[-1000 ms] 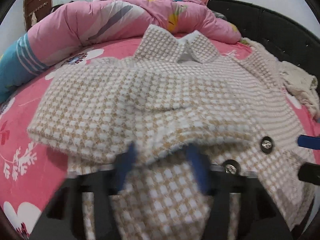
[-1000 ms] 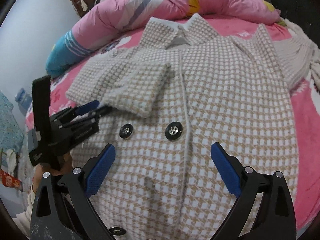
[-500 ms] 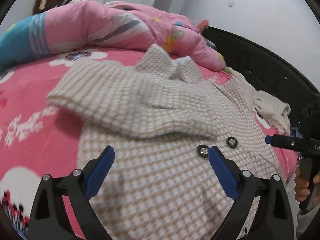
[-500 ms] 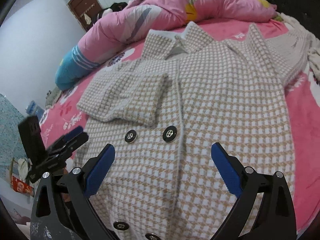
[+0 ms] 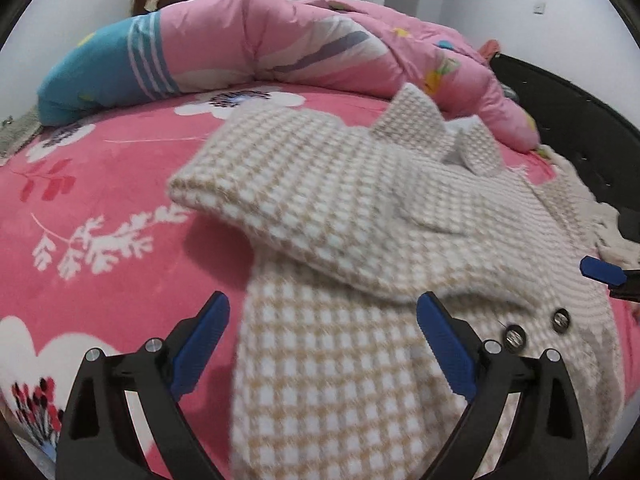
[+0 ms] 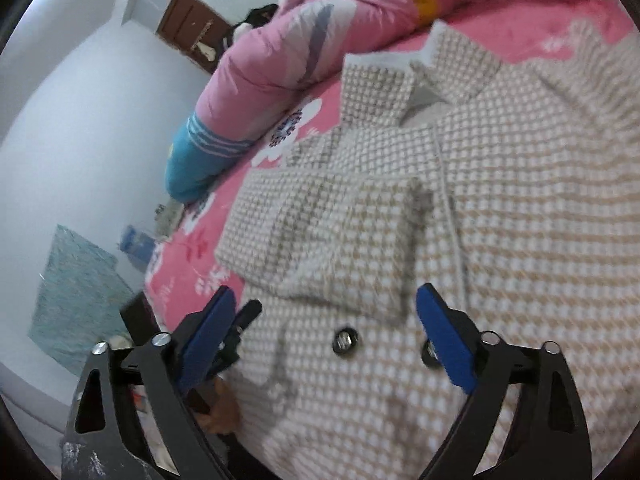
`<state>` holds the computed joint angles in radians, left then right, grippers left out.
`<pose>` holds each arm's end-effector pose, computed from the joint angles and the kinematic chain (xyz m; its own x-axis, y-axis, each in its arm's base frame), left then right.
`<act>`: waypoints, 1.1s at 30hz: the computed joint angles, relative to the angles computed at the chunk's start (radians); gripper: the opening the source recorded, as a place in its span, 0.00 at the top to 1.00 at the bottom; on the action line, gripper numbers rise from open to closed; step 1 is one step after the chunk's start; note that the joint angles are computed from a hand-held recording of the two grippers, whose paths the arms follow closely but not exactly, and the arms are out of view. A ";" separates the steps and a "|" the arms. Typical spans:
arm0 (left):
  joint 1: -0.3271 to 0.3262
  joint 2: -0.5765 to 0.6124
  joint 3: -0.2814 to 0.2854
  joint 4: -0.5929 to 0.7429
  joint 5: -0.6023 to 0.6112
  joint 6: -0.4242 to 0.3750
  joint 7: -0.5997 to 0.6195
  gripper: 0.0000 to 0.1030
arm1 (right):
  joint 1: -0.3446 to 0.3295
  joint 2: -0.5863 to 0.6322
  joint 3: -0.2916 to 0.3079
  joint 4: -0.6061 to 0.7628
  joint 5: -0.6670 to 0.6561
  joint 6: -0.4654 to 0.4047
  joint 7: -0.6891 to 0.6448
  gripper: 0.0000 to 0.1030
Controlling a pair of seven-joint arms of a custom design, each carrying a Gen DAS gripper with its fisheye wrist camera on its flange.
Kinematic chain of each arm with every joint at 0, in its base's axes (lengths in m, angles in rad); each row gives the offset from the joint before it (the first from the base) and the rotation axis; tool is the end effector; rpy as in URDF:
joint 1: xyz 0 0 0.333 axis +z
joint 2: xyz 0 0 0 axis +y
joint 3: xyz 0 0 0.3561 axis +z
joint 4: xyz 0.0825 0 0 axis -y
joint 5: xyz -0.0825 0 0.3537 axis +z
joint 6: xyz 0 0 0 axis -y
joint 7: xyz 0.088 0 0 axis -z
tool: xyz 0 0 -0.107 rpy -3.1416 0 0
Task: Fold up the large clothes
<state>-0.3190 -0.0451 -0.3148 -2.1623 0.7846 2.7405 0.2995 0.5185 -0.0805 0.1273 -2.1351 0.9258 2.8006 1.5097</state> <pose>0.4170 -0.3441 0.5322 -0.0622 -0.9872 0.1471 -0.7248 -0.0567 -0.6866 0.4476 0.2929 0.5676 0.1233 -0.7245 -0.6781 -0.8922 0.2182 -0.3954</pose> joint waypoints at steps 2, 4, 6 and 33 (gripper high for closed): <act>0.001 0.016 0.003 0.012 -0.010 -0.030 -0.006 0.10 | -0.013 0.054 -0.011 0.045 0.016 -0.049 0.018 0.27; -0.001 0.028 0.014 0.008 -0.050 -0.030 0.009 0.10 | -0.037 0.089 -0.003 0.070 -0.042 -0.086 0.095 0.37; 0.002 0.034 0.028 -0.011 -0.101 -0.001 0.025 0.11 | -0.060 0.125 0.008 0.095 -0.045 -0.127 0.114 0.46; -0.006 0.044 0.042 -0.022 -0.057 0.020 0.002 0.11 | -0.145 -0.001 -0.036 0.076 -0.848 -0.007 0.670 0.95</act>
<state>-0.3254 -0.0010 -0.2725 -2.1842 0.7275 2.7605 0.3019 0.3732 -0.0816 0.0916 -2.0593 0.0780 2.7935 2.1793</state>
